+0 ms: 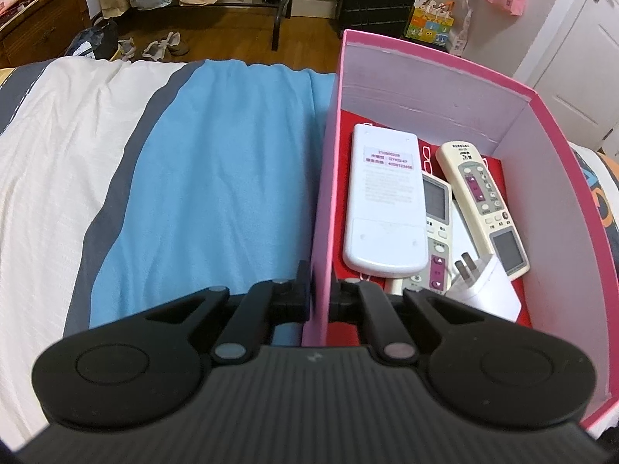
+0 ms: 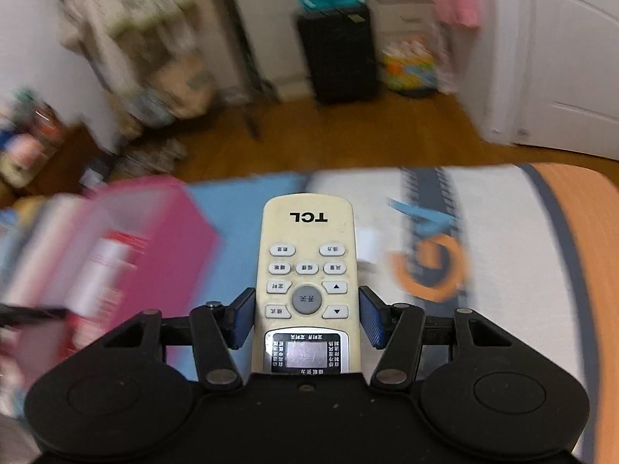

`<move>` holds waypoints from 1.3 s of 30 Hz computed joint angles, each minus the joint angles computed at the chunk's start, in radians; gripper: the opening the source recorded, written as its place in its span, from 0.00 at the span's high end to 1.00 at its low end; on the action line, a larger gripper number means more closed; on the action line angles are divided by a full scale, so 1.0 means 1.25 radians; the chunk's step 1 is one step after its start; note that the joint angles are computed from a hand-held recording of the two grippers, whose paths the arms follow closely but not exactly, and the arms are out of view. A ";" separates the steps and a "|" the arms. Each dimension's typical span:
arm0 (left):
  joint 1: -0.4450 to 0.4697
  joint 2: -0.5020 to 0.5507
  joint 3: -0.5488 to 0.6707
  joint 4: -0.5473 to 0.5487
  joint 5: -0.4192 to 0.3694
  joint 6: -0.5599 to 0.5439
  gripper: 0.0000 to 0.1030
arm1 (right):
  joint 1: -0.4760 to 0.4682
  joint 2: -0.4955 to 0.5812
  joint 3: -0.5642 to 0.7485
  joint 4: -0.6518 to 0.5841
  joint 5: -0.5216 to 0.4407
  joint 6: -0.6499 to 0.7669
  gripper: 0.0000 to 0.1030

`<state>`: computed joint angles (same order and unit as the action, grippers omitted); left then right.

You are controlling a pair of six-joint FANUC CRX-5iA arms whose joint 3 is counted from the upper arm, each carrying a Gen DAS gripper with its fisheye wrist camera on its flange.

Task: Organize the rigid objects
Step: 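Carry the TCL remote into the box and open the right tool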

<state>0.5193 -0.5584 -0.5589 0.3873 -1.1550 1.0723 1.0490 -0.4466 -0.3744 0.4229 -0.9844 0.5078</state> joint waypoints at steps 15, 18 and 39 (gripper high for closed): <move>0.005 0.001 0.001 0.004 -0.007 -0.007 0.95 | 0.078 0.231 0.151 -0.176 0.187 0.096 0.41; 0.004 0.001 -0.002 0.007 -0.003 -0.012 0.95 | 0.074 0.289 0.188 -0.140 0.170 0.090 0.41; 0.021 0.002 -0.013 0.033 -0.004 -0.039 0.94 | 0.101 0.245 0.214 -0.024 -0.003 0.157 0.29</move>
<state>0.5452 -0.5559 -0.5757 0.4287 -1.1603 1.0238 1.1753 -0.1401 -0.1073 0.3924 -0.9878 0.7047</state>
